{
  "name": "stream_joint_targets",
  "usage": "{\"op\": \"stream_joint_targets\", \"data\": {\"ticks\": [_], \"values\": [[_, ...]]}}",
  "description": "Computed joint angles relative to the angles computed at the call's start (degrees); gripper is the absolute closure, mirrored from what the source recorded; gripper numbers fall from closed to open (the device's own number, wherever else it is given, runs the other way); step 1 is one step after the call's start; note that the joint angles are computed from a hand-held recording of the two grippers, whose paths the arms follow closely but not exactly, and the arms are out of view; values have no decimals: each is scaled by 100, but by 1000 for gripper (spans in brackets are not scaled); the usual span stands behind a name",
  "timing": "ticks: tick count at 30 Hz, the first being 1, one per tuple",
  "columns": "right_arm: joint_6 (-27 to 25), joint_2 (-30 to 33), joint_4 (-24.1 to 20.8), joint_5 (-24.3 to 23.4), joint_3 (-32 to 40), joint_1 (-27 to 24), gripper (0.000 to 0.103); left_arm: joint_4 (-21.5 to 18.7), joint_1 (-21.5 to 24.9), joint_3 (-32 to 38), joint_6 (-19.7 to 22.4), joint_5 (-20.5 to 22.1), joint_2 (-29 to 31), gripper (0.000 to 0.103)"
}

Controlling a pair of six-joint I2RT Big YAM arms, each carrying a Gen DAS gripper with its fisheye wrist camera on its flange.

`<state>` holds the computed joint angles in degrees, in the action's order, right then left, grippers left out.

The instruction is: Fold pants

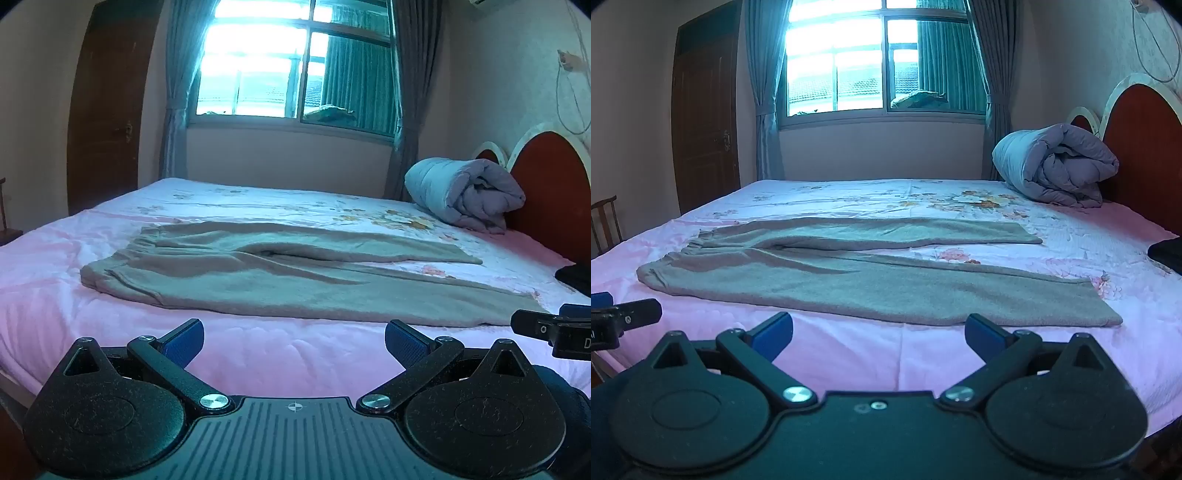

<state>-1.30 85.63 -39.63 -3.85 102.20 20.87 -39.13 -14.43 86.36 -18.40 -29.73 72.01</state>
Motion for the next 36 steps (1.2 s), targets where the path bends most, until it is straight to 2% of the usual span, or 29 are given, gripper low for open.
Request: {"op": "stream_joint_targets", "data": {"ticks": [16,36], "values": [[2,-8,0,2,-10,3,9,34,103,-30,150,50,-59,0],[-1,16,-1,8,7,5,9,25,-3,-2,129,-78,7,0]]}}
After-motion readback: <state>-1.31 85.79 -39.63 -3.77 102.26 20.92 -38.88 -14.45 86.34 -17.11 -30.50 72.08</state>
